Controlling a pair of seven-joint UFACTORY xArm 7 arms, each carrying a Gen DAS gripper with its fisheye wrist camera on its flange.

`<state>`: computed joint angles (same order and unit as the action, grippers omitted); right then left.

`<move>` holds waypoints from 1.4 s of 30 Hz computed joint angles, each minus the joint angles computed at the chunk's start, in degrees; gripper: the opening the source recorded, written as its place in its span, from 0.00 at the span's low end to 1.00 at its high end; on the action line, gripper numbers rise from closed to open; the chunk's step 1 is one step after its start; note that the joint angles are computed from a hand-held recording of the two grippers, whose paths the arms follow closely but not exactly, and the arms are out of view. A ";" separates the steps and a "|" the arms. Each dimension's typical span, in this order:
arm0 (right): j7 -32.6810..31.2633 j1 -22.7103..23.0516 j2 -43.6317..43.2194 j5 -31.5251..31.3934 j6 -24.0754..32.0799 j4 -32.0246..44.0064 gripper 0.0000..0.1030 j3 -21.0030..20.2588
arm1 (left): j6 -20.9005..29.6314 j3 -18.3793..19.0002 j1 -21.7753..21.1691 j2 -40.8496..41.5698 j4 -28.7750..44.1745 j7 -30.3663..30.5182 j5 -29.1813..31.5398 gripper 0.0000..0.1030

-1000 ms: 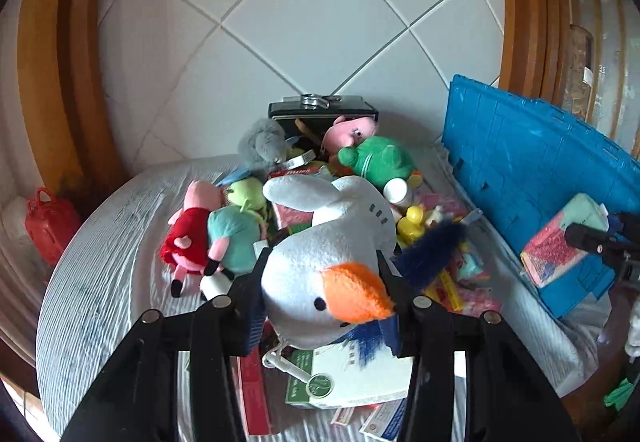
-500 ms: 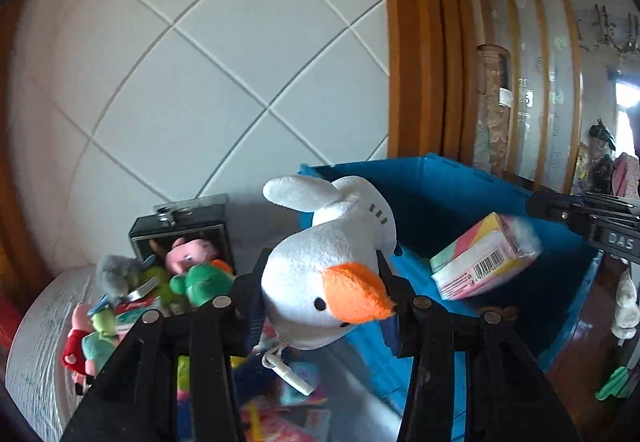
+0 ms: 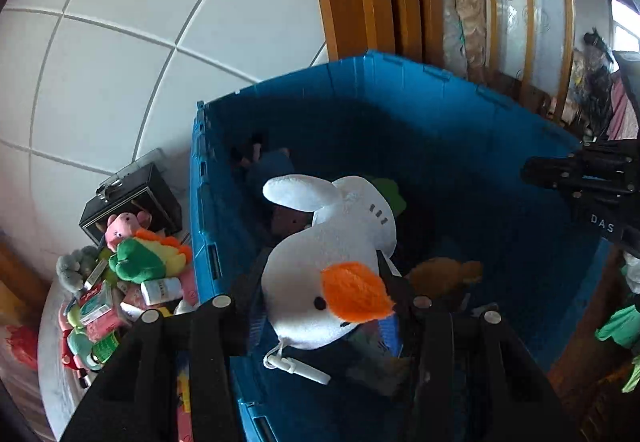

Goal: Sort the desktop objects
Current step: 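Open both grippers to drop the duck plush and tissue pack into the crate, then withdraw both grippers from the crate back over the pile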

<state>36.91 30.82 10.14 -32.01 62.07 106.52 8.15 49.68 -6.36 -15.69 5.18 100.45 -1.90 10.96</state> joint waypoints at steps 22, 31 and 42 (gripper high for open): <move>-6.05 -5.24 -4.56 11.37 -3.26 -7.92 0.96 1.40 | 7.27 -0.47 -1.81 0.12 1.61 -2.50 1.35 0.93; -4.49 -5.29 -5.14 9.23 -3.32 -8.28 0.97 1.82 | 2.72 -0.90 -1.47 -2.57 -1.37 -5.08 0.86 0.93; -3.49 -3.22 -2.87 6.77 -6.21 -5.19 0.99 1.91 | -4.68 -0.78 1.69 -9.57 -9.04 -12.46 3.89 0.93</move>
<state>33.43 27.60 7.27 -25.24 55.86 101.33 10.05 45.00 -7.14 -14.00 -4.39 91.41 -14.36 14.85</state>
